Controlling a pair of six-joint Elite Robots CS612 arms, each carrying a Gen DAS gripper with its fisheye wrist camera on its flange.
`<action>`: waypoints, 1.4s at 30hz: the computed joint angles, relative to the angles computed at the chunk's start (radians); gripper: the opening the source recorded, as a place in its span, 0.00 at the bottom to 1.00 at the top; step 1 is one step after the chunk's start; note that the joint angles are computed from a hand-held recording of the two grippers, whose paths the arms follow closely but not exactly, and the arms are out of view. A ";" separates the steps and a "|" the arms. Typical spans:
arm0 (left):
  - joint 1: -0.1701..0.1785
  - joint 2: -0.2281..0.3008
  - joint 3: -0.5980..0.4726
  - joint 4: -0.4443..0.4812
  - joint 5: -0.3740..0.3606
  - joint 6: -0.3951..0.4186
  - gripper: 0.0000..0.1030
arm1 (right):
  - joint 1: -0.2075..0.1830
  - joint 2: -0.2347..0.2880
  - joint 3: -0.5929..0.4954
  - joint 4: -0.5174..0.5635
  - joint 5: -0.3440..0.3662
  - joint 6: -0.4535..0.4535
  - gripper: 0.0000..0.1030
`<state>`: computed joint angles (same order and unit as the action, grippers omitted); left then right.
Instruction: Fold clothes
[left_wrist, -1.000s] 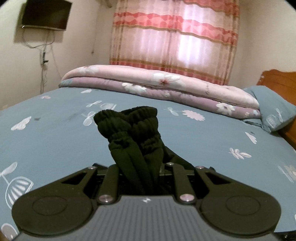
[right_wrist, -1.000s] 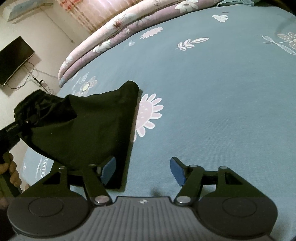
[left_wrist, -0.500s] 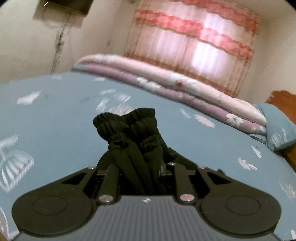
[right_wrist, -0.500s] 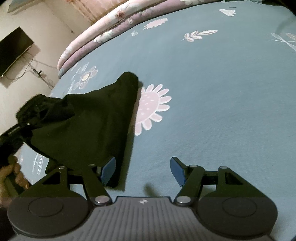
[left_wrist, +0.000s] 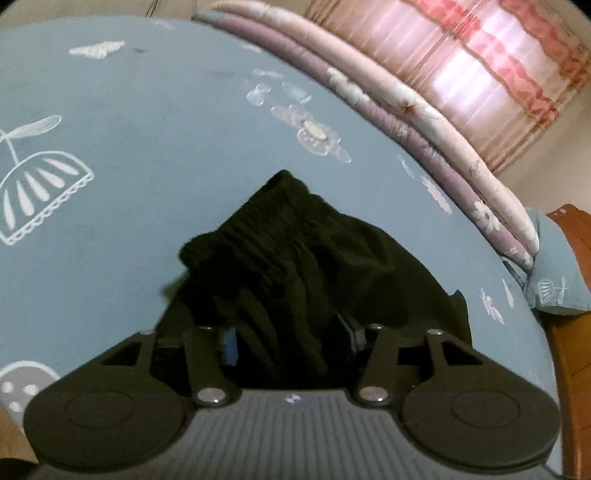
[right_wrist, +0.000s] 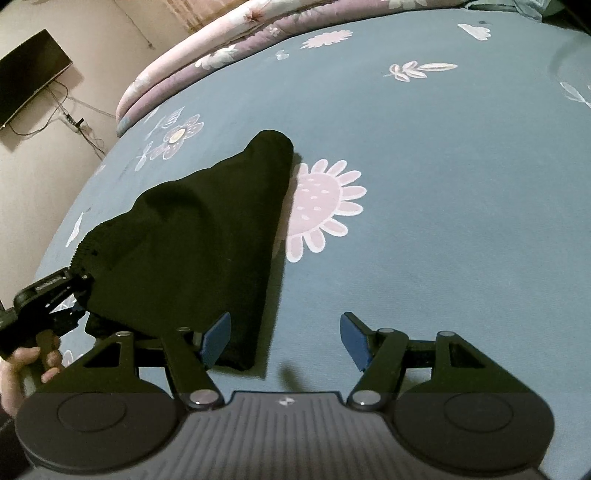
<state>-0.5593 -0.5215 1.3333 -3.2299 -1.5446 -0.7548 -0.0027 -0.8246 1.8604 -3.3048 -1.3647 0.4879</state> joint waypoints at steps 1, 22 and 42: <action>0.005 -0.008 0.008 0.015 -0.009 -0.004 0.50 | 0.001 -0.001 -0.001 0.002 -0.004 -0.001 0.69; 0.061 0.044 -0.143 0.041 -0.119 0.283 0.59 | 0.009 0.007 -0.049 0.086 -0.063 -0.019 0.69; 0.094 0.017 -0.019 -0.126 -0.181 0.090 0.60 | 0.027 0.023 -0.092 0.154 -0.086 -0.038 0.70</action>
<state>-0.4653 -0.5047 1.3142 -3.3563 -1.7253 -0.6650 0.0239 -0.8019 1.7687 -3.1510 -1.4506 0.4502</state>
